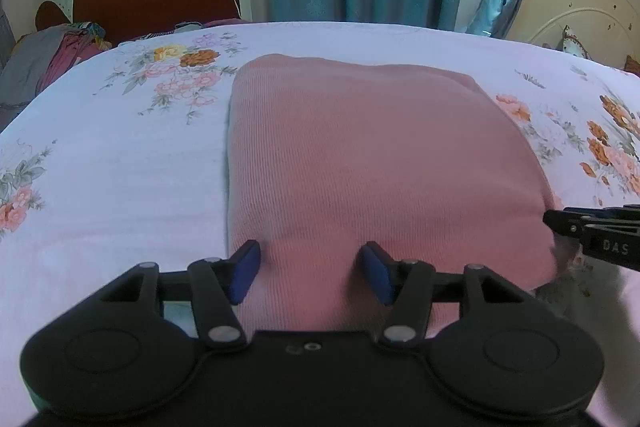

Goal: Fold small clothes

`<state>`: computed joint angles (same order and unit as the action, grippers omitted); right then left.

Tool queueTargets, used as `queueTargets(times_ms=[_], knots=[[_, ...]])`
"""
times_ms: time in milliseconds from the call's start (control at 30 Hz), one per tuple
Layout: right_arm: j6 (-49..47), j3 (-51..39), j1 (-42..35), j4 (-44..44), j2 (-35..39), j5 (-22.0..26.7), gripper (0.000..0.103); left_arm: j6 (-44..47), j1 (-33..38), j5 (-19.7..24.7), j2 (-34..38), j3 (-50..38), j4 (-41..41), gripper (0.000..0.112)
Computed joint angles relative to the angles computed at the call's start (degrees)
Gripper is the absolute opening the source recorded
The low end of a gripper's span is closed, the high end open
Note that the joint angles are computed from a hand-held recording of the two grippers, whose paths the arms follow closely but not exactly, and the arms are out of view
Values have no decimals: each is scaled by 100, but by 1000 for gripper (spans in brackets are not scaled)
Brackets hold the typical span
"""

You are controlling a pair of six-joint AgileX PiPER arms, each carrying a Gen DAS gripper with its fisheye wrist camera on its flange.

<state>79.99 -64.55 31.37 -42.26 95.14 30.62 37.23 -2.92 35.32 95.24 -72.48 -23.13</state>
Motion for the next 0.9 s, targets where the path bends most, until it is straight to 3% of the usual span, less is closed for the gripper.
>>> queueTargets(times_ms=[200, 367, 600, 733, 767, 900], knots=[[-37, -81, 98, 45, 32, 162, 23, -346, -16, 124, 57, -50, 163, 83], [168, 118, -3, -76, -46, -117, 23, -823, -59, 76, 170, -36, 361, 101], [65, -11, 148, -130, -10, 157, 23, -1307, -193, -397, 46, 288, 695, 103], [141, -79, 230, -134, 1, 302, 24, -2269, -370, -633, -157, 526, 1400, 103], [119, -139, 268, -108, 11, 412, 29, -2563, -410, -666, -213, 585, 1579, 103], [121, -180, 367, -84, -91, 621, 35, -3247, -511, -375, -318, 509, 2012, 102]])
